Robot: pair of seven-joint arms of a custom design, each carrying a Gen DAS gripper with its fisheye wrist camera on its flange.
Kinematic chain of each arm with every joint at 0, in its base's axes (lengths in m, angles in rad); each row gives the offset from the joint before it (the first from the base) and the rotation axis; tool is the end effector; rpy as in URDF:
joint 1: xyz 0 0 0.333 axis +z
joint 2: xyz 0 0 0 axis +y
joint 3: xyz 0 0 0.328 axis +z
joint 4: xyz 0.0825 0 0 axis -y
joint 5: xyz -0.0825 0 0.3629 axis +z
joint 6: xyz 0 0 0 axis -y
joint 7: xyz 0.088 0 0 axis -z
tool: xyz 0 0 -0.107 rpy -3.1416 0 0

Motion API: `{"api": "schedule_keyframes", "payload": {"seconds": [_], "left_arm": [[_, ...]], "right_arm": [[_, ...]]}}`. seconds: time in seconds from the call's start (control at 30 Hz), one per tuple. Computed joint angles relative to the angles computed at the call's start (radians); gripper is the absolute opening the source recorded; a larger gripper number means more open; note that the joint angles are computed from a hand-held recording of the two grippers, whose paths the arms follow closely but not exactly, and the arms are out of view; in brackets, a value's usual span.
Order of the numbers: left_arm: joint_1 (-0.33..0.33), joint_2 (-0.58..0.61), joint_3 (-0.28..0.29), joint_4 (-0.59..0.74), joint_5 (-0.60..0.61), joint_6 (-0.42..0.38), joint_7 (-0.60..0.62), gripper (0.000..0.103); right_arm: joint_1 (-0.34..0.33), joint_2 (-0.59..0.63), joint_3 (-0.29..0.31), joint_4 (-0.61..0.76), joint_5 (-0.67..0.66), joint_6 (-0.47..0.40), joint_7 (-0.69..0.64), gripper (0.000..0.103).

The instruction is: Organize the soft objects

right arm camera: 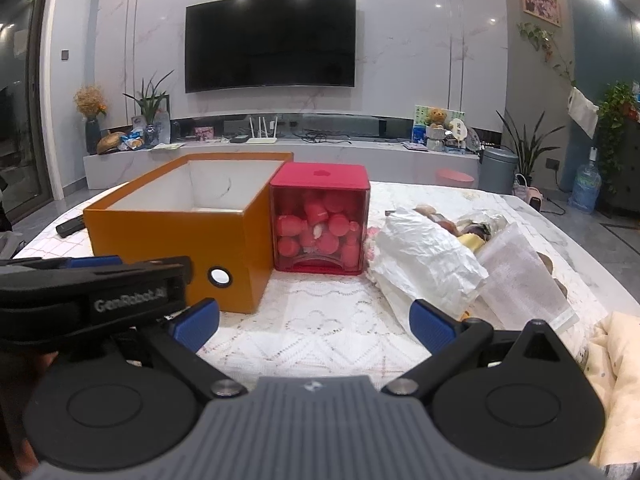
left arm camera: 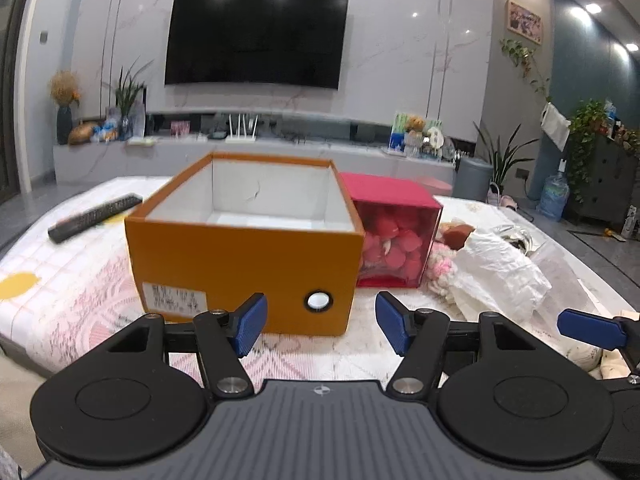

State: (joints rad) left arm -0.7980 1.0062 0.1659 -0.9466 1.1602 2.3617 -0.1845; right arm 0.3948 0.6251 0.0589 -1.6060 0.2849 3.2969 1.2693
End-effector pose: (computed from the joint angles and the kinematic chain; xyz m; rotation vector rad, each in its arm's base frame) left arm 0.6266 -0.5212 0.3307 -1.7130 1.2806 -0.9061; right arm 0.6730 0.2836 0.4148 -1.8108 1.1787 -0.6953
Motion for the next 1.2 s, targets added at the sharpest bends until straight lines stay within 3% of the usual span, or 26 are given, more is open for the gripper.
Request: {"api": "schedule_keyframes", "payload": {"seconds": [0.07,0.27,0.47,1.2], "left_arm": [[-0.004,0.005,0.003,0.009,0.001,-0.01,0.001,0.075],[0.024,-0.01,-0.016,-0.013,-0.025,0.068,0.028,0.078],[0.015,0.0,-0.01,0.003,-0.042,0.043,0.061,0.085],[0.02,0.002,-0.009,0.005,-0.067,0.052,0.088,0.087]], "right_arm": [[-0.007,-0.003,0.013,-0.009,-0.007,0.016,-0.01,0.099],[-0.022,-0.007,0.037,-0.013,-0.007,0.012,-0.018,0.099],[-0.016,-0.007,0.029,-0.011,-0.002,0.0,-0.016,0.099],[-0.014,-0.012,0.02,-0.013,-0.003,-0.021,-0.014,0.099]]}}
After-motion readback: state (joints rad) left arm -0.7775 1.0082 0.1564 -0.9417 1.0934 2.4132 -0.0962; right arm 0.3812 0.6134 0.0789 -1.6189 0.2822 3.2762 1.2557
